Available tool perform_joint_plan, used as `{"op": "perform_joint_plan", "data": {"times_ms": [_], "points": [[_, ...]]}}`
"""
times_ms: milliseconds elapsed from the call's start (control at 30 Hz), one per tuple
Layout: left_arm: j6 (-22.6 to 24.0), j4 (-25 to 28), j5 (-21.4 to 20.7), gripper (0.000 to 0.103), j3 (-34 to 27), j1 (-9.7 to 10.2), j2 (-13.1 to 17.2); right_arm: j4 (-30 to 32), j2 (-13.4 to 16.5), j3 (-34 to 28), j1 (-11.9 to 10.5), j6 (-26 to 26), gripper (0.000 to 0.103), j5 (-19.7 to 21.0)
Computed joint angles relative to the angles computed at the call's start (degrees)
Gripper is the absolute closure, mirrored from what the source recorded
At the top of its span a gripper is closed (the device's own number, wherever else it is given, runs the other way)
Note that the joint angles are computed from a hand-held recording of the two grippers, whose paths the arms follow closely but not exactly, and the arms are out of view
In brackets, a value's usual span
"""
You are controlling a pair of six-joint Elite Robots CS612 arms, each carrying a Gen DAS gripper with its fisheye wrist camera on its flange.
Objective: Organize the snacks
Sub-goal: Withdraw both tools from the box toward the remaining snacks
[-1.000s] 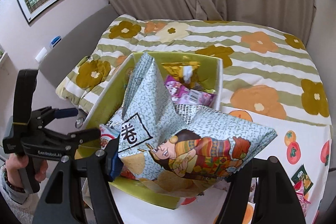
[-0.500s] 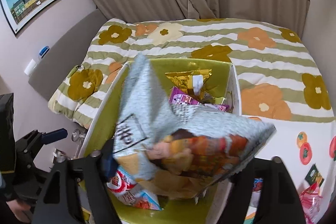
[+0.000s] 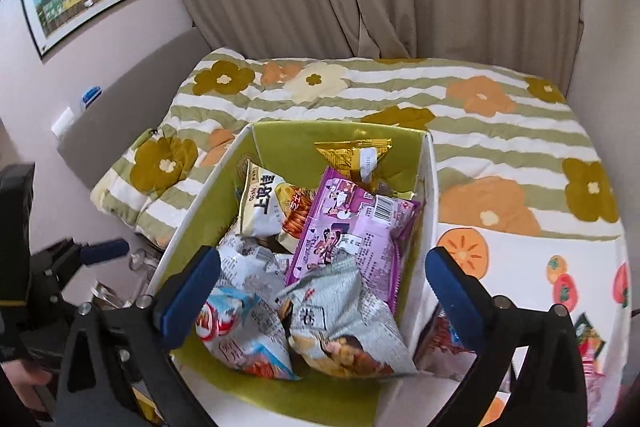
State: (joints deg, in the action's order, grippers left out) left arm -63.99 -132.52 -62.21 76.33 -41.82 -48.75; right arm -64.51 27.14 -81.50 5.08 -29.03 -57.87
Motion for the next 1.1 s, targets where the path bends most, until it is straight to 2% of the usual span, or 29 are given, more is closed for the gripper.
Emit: {"op": "perform_joint_plan", "data": {"times_ms": [200,367,533,633,867,1000,1100], "points": [[-0.46,-0.4,1.75,0.003,-0.36,-0.79,-0.43,-0.17,0.43,-2.55,-0.83,-0.17,0.001,0.3],[-1.61,0.17,3.88,0.003,-1.07,-1.88,-0.45,0.78,0.55,-4.55,-1.62,-1.69,0.001,-1.02],[-2.44,1.49,6.07,0.003,-3.58,-3.44,0.49,1.28,1.04,-6.79,-3.9,-2.0,0.001,2.19],[-3.56,1.03,6.12,0.003,-5.85,-4.14,1.79,0.88,1.21,-7.99,-5.39,-2.47,0.001,2.76],[-3.11,2.34,4.72,0.003,-15.87,-5.43,7.54,1.43,0.81,-8.4,-10.03,-3.91,0.001,2.15],[-1.01,4.21,2.42,0.003,-24.23,-5.79,12.33,1.15,0.84,-8.16,-12.62,-3.34,0.001,0.95],[1.32,7.19,0.47,0.003,-32.62,-5.96,17.04,1.25,0.95,-7.75,-14.49,-2.63,0.001,0.38]]}}
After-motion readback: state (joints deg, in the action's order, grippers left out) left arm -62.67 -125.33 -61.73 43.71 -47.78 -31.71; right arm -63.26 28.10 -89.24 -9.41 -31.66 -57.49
